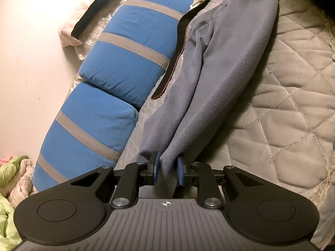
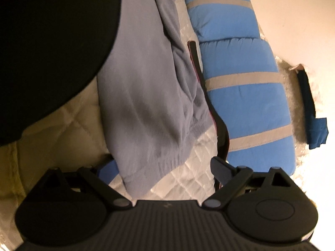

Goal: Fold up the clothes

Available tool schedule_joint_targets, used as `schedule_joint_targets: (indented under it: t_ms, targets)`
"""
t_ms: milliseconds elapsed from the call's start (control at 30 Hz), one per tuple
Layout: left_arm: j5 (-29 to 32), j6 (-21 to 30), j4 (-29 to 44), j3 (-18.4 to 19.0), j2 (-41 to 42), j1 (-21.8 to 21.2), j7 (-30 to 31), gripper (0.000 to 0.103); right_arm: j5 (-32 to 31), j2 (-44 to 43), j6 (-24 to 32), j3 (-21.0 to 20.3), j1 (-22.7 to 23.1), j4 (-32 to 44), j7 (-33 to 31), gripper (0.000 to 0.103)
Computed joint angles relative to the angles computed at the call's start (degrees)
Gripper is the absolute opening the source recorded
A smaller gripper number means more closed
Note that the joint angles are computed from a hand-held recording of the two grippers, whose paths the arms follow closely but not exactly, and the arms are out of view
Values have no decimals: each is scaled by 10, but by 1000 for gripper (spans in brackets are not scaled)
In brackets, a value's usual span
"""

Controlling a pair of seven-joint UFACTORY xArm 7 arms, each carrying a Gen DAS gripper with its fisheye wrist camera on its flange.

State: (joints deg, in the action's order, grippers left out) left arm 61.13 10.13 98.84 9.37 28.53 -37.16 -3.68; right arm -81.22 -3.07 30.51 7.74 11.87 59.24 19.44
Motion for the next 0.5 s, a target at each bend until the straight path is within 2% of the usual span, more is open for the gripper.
schedule_joint_targets:
  t_ms: [100, 167, 233, 267, 333, 400, 500]
  targets:
    - [0, 0, 2, 0, 1, 0, 2, 18, -24, 9, -8, -1, 0, 8, 28, 97]
    - [-2, 1, 3, -1, 2, 1, 5, 18, -8, 12, -18, -4, 1, 12, 11, 90]
    - [-5, 3, 3, -2, 4, 1, 13, 18, 17, 11, -22, -3, 3, 9, -25, 70]
    - [-4, 4, 4, -1, 5, 0, 14, 18, 29, 11, -21, -2, 5, 9, -46, 66]
    - [-7, 6, 4, -3, 7, 0, 20, 18, 56, 11, -17, 0, 9, 7, -87, 45]
    - [-11, 9, 5, -4, 8, 1, 27, 18, 67, 13, 0, 3, 13, 10, -101, 34]
    - [-17, 12, 6, -7, 11, 2, 40, 18, 56, 14, 42, 8, 21, 14, -102, 24]
